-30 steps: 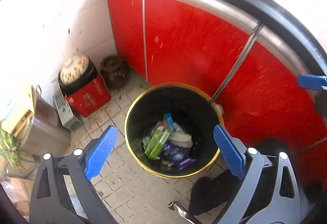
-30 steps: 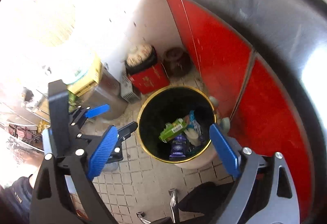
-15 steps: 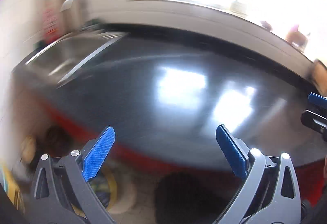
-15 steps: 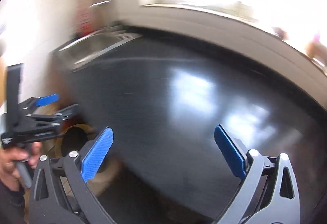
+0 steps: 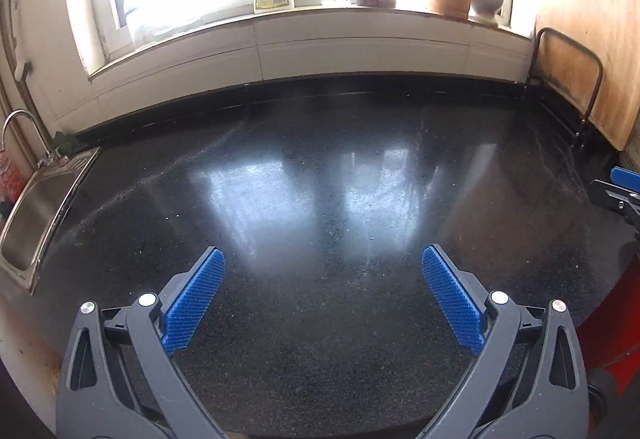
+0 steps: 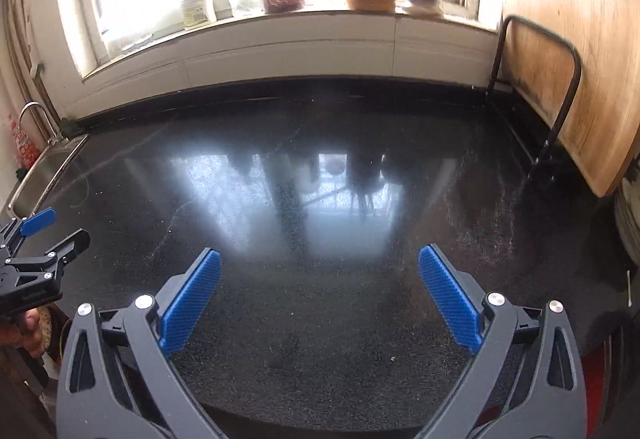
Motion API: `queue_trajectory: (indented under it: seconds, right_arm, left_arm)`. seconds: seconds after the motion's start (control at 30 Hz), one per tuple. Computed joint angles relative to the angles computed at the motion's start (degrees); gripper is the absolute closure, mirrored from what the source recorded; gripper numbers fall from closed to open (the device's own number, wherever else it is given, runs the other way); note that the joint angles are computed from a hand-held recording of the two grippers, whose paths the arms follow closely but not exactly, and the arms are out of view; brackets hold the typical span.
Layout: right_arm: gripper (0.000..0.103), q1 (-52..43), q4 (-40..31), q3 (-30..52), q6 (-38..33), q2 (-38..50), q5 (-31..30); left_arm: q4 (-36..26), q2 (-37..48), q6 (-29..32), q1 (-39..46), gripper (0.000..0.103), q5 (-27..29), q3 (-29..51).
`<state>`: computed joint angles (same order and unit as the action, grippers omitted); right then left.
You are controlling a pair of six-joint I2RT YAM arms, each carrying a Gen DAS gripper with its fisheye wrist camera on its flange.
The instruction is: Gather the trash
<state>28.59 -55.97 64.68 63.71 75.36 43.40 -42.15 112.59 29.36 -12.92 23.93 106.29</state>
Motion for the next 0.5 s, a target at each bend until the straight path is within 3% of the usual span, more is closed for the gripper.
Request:
queue_trajectory:
  seconds: [0.5]
  right_arm:
    - [0.007,-1.6,4.6,0.9,-4.0,3.3,-1.7]
  left_arm:
    - [-4.7,6.2,-2.8,2.7,0.007,-0.5,7.6]
